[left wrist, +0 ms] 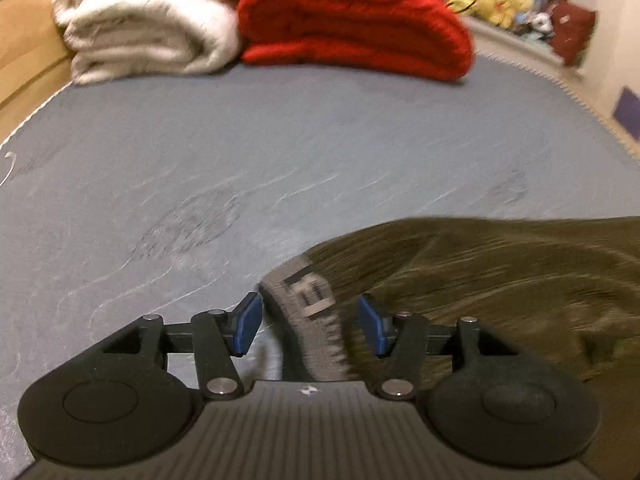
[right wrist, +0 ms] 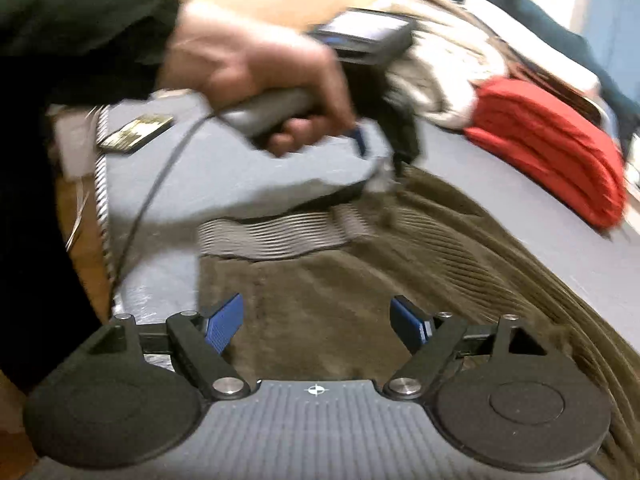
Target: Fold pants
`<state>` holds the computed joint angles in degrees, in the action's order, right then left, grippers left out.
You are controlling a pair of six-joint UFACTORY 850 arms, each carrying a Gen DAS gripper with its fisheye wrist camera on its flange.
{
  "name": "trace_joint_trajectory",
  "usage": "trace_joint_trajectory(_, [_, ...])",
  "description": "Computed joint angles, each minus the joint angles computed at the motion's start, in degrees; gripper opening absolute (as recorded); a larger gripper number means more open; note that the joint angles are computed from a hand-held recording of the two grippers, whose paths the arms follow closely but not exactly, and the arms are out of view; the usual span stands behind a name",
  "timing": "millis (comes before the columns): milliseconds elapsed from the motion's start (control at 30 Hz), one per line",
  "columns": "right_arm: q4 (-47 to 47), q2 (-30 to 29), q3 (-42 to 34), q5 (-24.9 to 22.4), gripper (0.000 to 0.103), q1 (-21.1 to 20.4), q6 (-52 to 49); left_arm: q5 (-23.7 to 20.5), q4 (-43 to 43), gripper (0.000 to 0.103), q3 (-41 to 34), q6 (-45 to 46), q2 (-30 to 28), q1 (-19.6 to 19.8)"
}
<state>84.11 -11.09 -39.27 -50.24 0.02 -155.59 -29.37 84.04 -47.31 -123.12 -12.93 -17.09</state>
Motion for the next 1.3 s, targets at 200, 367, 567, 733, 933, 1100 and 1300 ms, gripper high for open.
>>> trace_joint_trajectory(200, [6.49, -2.28, -3.96, 3.61, 0.082, -3.06, 6.01, 2.78, 2.18, 0.043, -1.12, -0.69, 1.25, -3.61])
trace_joint_trajectory(367, [13.42, -3.18, -6.02, 5.32, 0.082, -5.04, 8.2, 2.84, 2.61, 0.028, -2.42, -2.01, 1.85, -6.81])
trace_joint_trajectory(567, [15.49, -0.13, -9.58, -0.55, 0.082, -9.93, 11.94, 0.95, -2.18, 0.028, -4.69, 1.13, 2.66, -11.59])
trace_joint_trajectory(733, [19.78, 1.27, -12.33, -8.98, 0.09, -13.9, 10.23, 0.61, 0.81, 0.03, -5.29, -1.61, 1.65, -13.38])
trace_joint_trajectory(933, [31.64, -3.93, -13.95, -10.21, 0.099, -15.34, 4.49, -1.42, -4.8, 0.036, -6.4, 2.27, -1.43, -12.21])
trace_joint_trajectory(1100, [25.83, -9.79, -20.7, 0.34, 0.099, -15.26, 20.58, -3.64, -8.67, 0.053, -7.91, 6.59, -3.45, -11.41])
trace_joint_trajectory(1300, [21.73, -13.13, -25.67, 5.28, 0.1, -15.54, 33.42, -7.05, -6.51, 0.071, -8.71, 4.07, -4.1, -11.35])
